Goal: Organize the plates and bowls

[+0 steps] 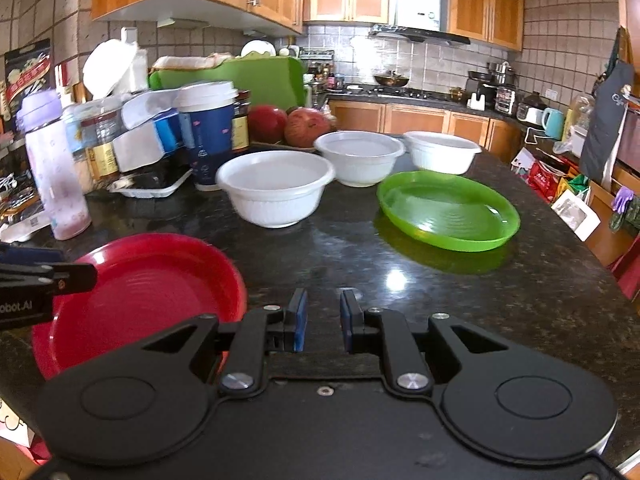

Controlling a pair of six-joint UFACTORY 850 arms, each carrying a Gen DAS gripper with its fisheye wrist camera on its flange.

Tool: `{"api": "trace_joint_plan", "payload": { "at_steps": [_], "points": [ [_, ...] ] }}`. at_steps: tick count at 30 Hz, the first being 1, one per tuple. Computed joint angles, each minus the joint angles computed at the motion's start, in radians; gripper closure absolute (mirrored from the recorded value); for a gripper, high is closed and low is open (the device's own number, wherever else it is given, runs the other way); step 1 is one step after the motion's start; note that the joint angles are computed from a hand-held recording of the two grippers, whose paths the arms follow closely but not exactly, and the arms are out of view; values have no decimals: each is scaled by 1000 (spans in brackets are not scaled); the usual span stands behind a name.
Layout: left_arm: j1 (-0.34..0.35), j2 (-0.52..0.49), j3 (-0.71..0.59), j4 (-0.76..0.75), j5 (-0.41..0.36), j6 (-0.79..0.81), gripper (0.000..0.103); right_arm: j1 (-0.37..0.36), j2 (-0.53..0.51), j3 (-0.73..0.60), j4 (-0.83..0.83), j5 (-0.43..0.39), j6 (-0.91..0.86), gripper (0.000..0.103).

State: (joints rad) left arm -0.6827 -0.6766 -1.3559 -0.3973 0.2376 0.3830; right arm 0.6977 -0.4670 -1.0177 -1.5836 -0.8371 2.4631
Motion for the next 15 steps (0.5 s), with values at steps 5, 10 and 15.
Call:
{"api": "trace_joint_plan", "payload": {
  "at_steps": [5, 10, 15],
  "points": [
    [-44, -16, -34, -183, -1, 149, 51, -27, 75, 103, -60, 12, 60, 83],
    [-89, -48, -94, -362, 6, 282, 47, -71, 157, 206, -114, 13, 83, 80],
    [-135, -98, -183, -599, 5, 481, 47, -141, 246, 310, -192, 37, 114, 76]
  ]
}}
